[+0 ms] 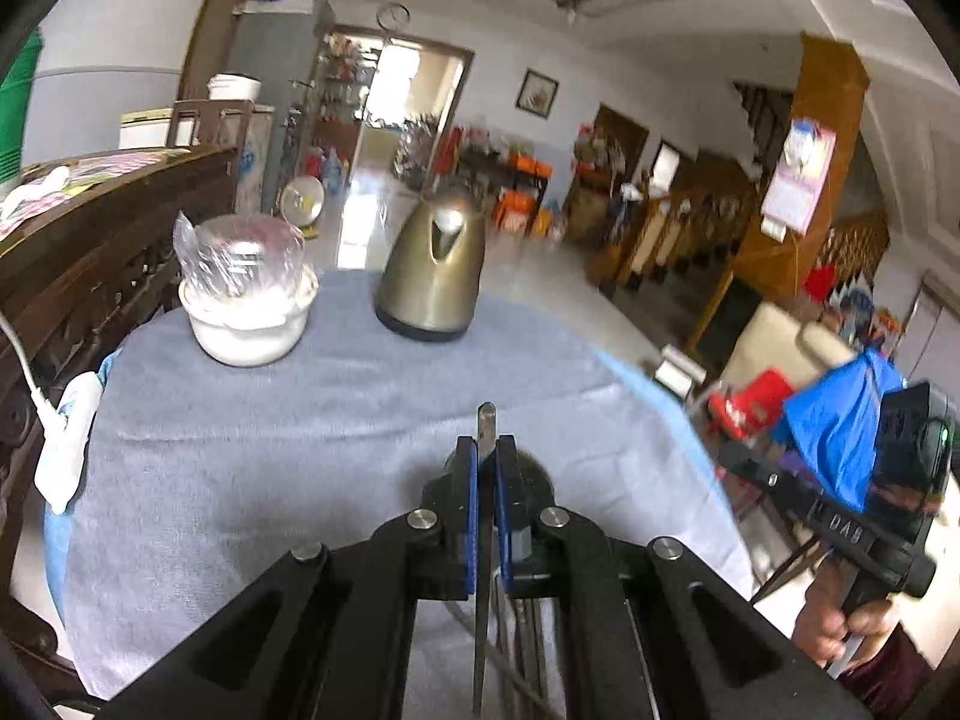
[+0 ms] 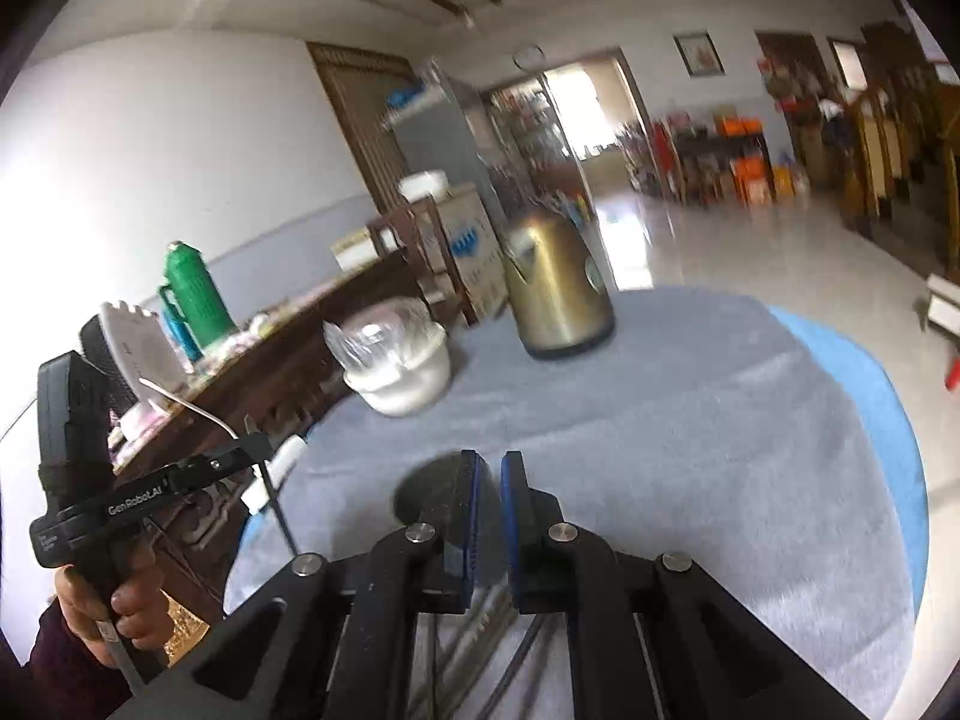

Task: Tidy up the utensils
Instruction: 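Lift both held chopsticks upright and carry them over the grey cup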

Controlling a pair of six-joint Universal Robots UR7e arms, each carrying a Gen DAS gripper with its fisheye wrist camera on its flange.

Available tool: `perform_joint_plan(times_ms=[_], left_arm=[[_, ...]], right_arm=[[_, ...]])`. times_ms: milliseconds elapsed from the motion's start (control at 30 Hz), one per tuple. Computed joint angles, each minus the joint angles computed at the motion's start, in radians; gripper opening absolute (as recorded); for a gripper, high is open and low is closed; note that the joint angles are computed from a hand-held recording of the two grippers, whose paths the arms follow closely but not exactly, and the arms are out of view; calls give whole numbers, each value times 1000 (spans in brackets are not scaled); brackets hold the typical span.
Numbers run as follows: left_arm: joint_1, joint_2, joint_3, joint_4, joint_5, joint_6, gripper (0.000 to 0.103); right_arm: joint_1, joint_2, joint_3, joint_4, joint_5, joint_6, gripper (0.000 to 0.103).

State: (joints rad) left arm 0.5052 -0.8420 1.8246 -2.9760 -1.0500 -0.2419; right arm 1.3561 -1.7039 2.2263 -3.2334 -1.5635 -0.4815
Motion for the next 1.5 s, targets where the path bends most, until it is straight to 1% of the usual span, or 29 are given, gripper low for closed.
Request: perform_joint_plan(times_ms=[33, 100, 133, 167, 233, 267, 300, 333, 367, 400, 433, 467, 533, 567, 633, 667, 700, 767, 800, 833, 867, 933, 967, 1033, 1167, 1200, 1267, 1400, 1500], left_arm=[[-4, -11, 9, -3, 11, -2, 6], [-1, -13, 6, 4, 15, -1, 6], [1, -18, 8, 8, 12, -5, 6], [2, -20, 6, 14, 12, -8, 6], [-7, -31, 14, 21, 27, -14, 6], [-11, -39, 19, 21, 29, -17, 6], [-14, -45, 28, 17, 28, -19, 6], [-14, -45, 32, 12, 27, -18, 6], [-15, -45, 33, 12, 29, -18, 6], [-18, -46, 34, 19, 37, -18, 6], [-19, -45, 33, 30, 45, -18, 6], [-20, -46, 31, 39, 47, -19, 6], [-14, -50, 29, 56, 41, -22, 6], [-7, -50, 20, 84, 39, -26, 6], [19, -47, -4, 150, 15, -50, 6], [39, -44, -20, 192, -13, -69, 6], [64, -34, -45, 250, -42, -97, 6], [100, -9, -91, 348, -64, -141, 6], [111, 2, -105, 373, -67, -149, 6], [123, 18, -125, 404, -75, -150, 6], [137, 39, -153, 447, -89, -145, 7], [158, 83, -210, 525, -93, -161, 7], [175, 116, -258, 571, -108, -166, 7], [200, 159, -319, 613, -130, -176, 7], [240, 261, -468, 691, -170, -203, 8], [245, 283, -502, 715, -173, -217, 8], [252, 324, -559, 747, -173, -226, 8], [270, 402, -683, 826, -175, -244, 8], [272, 445, -747, 888, -159, -239, 8]], right_arm=[[11, 4, 1, -7, -16, -14, 8], [42, 30, -23, 6, -101, -25, 8], [35, 34, -42, 58, -104, -13, 9], [26, 38, -75, 151, -108, 10, 10], [20, 69, -135, 272, -152, 48, 12], [11, 86, -168, 351, -160, 67, 19], [-7, 99, -195, 423, -140, 87, 29], [-24, 105, -204, 456, -116, 101, 35], [-41, 123, -219, 490, -96, 122, 50], [-51, 133, -220, 494, -88, 127, 57], [-61, 146, -216, 482, -70, 119, 57], [-63, 163, -210, 464, -65, 92, 56], [-47, 195, -197, 423, -132, 31, 41], [-42, 219, -204, 427, -154, 4, 36], [-38, 258, -216, 418, -190, -23, 35], [-38, 267, -216, 410, -205, -32, 32], [-38, 281, -228, 425, -207, -27, 30], [-33, 300, -249, 453, -223, -12, 27], [-26, 310, -255, 451, -254, -7, 20], [-21, 321, -260, 448, -273, -5, 18], [-23, 323, -262, 456, -272, -4, 11], [-22, 320, -262, 466, -283, -2, 9], [-25, 317, -263, 475, -289, 3, 8], [-31, 310, -266, 482, -283, 18, 7], [-71, 263, -267, 524, -195, 48, 6], [-81, 251, -268, 533, -166, 50, 6], [-91, 238, -271, 542, -143, 54, 6], [-110, 220, -281, 570, -98, 67, 6], [-114, 218, -286, 553, -80, 77, 6]])
